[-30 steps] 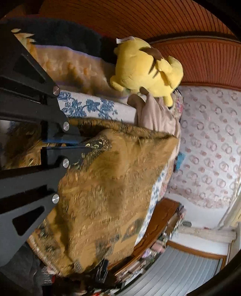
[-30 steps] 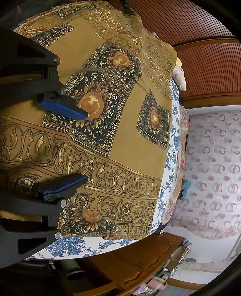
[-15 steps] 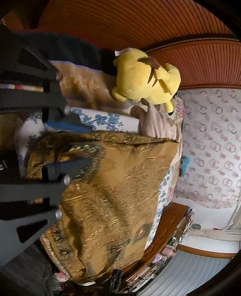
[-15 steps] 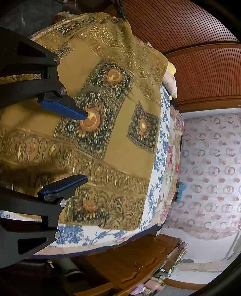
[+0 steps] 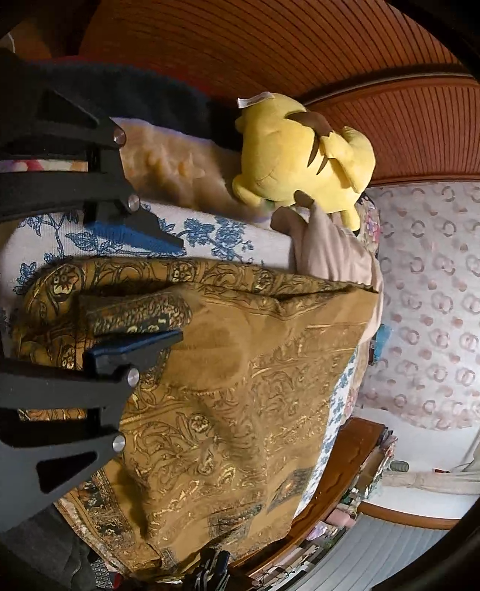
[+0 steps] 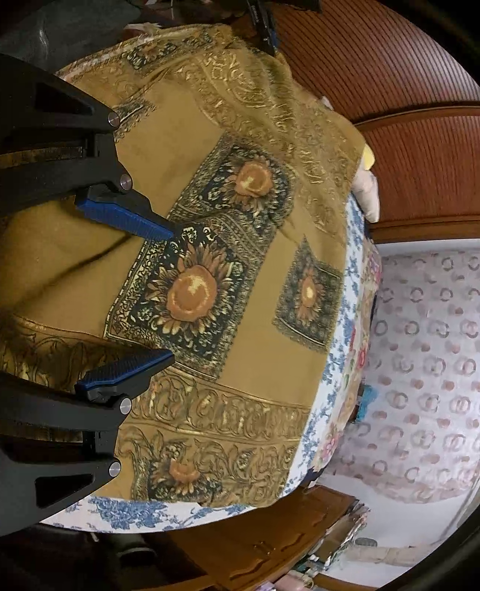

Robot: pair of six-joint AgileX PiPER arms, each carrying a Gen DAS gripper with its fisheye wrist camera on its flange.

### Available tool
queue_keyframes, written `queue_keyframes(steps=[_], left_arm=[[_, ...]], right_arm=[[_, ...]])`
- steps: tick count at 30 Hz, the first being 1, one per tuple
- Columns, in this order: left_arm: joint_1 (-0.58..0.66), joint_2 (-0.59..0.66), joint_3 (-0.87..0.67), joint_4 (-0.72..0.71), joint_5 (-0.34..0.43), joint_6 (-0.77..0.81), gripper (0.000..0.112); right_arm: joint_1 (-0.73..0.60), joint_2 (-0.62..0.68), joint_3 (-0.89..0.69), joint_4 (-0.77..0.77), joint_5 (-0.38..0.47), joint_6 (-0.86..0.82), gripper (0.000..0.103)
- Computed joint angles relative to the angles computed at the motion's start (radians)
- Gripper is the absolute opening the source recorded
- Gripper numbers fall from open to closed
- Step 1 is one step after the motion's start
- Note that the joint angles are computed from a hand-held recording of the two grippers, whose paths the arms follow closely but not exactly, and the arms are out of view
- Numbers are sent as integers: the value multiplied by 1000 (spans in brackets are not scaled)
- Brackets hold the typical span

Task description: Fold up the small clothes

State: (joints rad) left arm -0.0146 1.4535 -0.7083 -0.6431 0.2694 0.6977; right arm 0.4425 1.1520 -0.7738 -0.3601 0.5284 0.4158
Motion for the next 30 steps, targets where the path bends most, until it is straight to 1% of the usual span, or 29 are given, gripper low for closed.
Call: queue_keyframes(steps=[2,5,8,9,10,12,13,15,16,18,20,21,23,24,27,30], left_arm=[[9,12,2,-35,1,32,54],[30,24,9,-143,5,130,54],[35,16,25,-212,-4,183,54],[35,15,30,-231,-8,202,54],[37,14,37,-272,-11,244,54],[54,11,48,-382,5,361,53],[67,13,49,-423,26,408,50],[96,18,45,-478,81,476,38],[103,21,39,-479,104,481,33],[112,25,30,-477,144,483,11],[108,17,26,-488,160,494,4],[105,6,26,-507,172,508,3],[87,-24,18,-535,192,525,3],[69,-41,12,-541,193,521,3],[-6,-61,-50,-526,204,472,3],[-96,-60,-124,-499,202,418,3]], right_arm=[[6,21,4,-14,-5,21,64],[3,16,21,-19,-35,28,67],[12,20,25,-30,-36,21,75],[32,24,27,-73,-30,59,78],[40,28,26,-86,-29,74,80],[42,32,25,-84,-30,77,80],[44,36,24,-89,-32,85,80],[47,38,25,-100,-33,97,80],[49,37,26,-102,-32,101,80],[49,37,26,-101,-33,101,80],[56,41,27,-111,-35,116,80],[57,37,29,-109,-34,115,79],[44,12,37,-66,-30,70,74],[29,-12,43,-24,-30,31,70],[0,-78,60,38,-31,-14,70],[4,-160,85,-13,-3,49,70]])
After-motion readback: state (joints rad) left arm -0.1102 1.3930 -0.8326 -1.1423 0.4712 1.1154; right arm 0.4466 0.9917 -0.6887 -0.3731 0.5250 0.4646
